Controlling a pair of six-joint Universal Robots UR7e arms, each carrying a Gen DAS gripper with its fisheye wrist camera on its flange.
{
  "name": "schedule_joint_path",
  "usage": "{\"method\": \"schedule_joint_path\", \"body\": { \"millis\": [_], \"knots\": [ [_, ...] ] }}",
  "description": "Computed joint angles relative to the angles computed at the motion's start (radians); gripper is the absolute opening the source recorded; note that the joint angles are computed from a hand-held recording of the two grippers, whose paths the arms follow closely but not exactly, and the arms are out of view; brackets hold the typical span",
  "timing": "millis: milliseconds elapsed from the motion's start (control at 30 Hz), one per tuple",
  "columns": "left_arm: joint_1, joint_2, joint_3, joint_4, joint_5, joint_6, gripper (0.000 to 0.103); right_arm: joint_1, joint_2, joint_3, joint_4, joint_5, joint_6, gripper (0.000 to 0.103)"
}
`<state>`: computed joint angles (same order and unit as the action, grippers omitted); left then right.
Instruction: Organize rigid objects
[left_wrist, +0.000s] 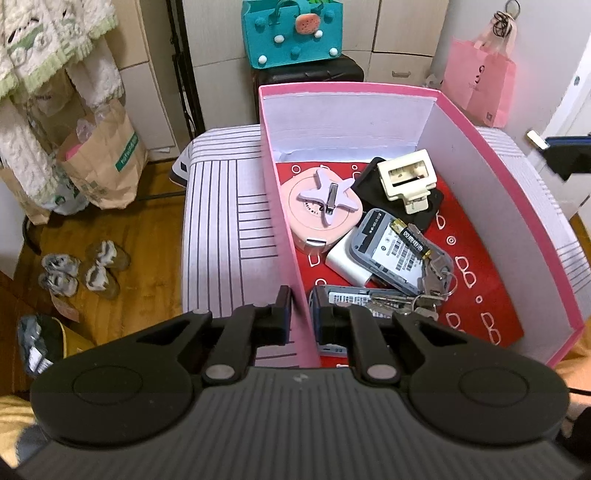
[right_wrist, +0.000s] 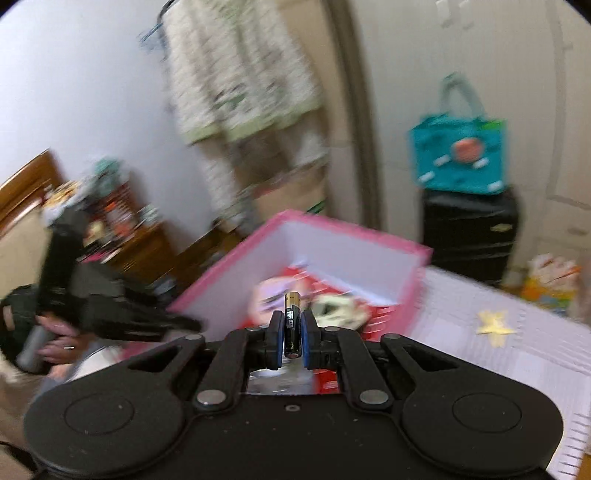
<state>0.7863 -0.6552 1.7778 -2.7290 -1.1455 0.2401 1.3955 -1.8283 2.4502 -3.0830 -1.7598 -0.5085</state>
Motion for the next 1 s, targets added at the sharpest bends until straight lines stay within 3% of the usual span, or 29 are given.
{"method": "schedule_joint_path", "body": {
  "millis": [200,333,533,733,1000],
  "knots": [
    [-0.018,0.006,0.028,-0.049,0.040,0.063,0.010,0.054,0.160,-0.103,0.192,-0.018,0.077,0.011],
    [-0.021,0.008,0.032,-0.051,0.049,0.072,0.010,0.060,0.261,-0.132,0.208,-0.056,0.105,0.011],
    [-0.023,0.003,0.031,-0.033,0.051,0.069,0.010,0.042,0.317,-0.163,0.241,-0.063,0.131,0.011],
    [-0.022,0.004,0.025,-0.022,0.051,0.063,0.010,0.021,0.301,-0.155,0.250,-0.021,0.146,0.016],
    [-0.030,0.007,0.024,-0.011,0.064,0.047,0.011,-0.021,0.191,-0.113,0.209,0.063,0.125,0.019]
  ]
}}
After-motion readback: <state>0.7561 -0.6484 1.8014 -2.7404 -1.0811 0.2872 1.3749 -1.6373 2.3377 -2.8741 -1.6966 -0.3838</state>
